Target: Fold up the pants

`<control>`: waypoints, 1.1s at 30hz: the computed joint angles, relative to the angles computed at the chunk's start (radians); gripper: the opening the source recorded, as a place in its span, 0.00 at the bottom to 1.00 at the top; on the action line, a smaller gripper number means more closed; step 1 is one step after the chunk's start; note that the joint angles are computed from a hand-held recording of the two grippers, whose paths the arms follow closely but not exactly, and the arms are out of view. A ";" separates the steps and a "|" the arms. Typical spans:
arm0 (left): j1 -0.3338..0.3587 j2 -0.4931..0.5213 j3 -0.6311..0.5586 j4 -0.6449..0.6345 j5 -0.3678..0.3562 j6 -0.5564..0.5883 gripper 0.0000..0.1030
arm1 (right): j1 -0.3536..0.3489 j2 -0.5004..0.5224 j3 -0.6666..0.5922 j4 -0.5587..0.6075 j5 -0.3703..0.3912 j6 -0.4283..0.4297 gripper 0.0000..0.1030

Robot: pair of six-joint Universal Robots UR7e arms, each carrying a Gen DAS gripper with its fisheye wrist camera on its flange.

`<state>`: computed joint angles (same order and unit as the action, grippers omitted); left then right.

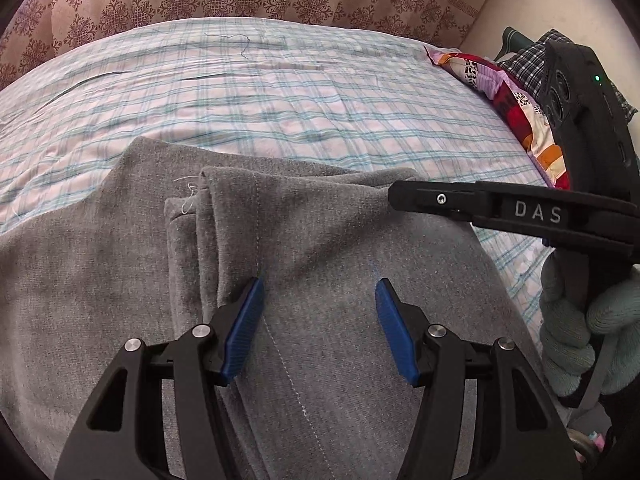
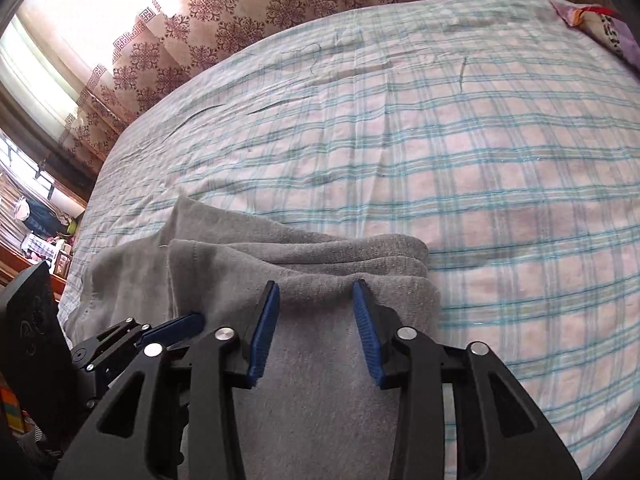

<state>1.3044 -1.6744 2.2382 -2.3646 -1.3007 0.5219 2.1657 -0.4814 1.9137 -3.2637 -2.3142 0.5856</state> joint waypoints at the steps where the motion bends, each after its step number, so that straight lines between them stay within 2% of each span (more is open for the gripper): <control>1: 0.001 -0.004 0.004 -0.004 -0.001 0.005 0.58 | 0.002 -0.005 0.007 -0.011 -0.005 -0.010 0.27; 6: 0.006 0.002 -0.001 0.004 -0.010 0.008 0.63 | 0.014 -0.063 0.045 0.013 -0.111 -0.002 0.31; 9: -0.001 0.002 0.004 0.005 -0.003 0.016 0.67 | -0.006 -0.097 0.082 0.002 -0.071 0.009 0.31; 12: -0.015 -0.002 0.019 -0.007 0.016 0.026 0.69 | -0.013 -0.078 0.077 -0.006 -0.029 -0.012 0.31; 15: -0.021 -0.006 0.026 -0.014 0.028 0.031 0.69 | -0.020 -0.038 0.048 0.016 -0.072 0.002 0.31; 16: -0.023 -0.006 0.027 -0.016 0.030 0.031 0.69 | -0.027 -0.030 0.043 0.021 -0.082 0.010 0.33; 17: -0.024 -0.006 0.029 -0.018 0.034 0.031 0.69 | -0.032 -0.023 0.039 0.028 -0.093 0.019 0.40; 20: -0.033 -0.008 0.037 -0.027 0.049 0.035 0.69 | -0.032 -0.017 0.040 0.018 -0.105 0.032 0.42; 23: -0.040 -0.012 0.046 -0.035 0.064 0.042 0.69 | 0.006 -0.036 0.068 -0.009 -0.128 0.043 0.44; 27: -0.041 -0.014 0.048 -0.037 0.067 0.045 0.69 | 0.093 -0.076 0.132 0.026 -0.160 0.121 0.44; 32: -0.049 -0.014 0.052 -0.039 0.085 0.048 0.69 | 0.197 -0.071 0.167 0.162 -0.090 0.251 0.44; 33: -0.054 -0.014 0.053 -0.037 0.093 0.046 0.69 | 0.210 -0.065 0.171 0.181 -0.076 0.285 0.47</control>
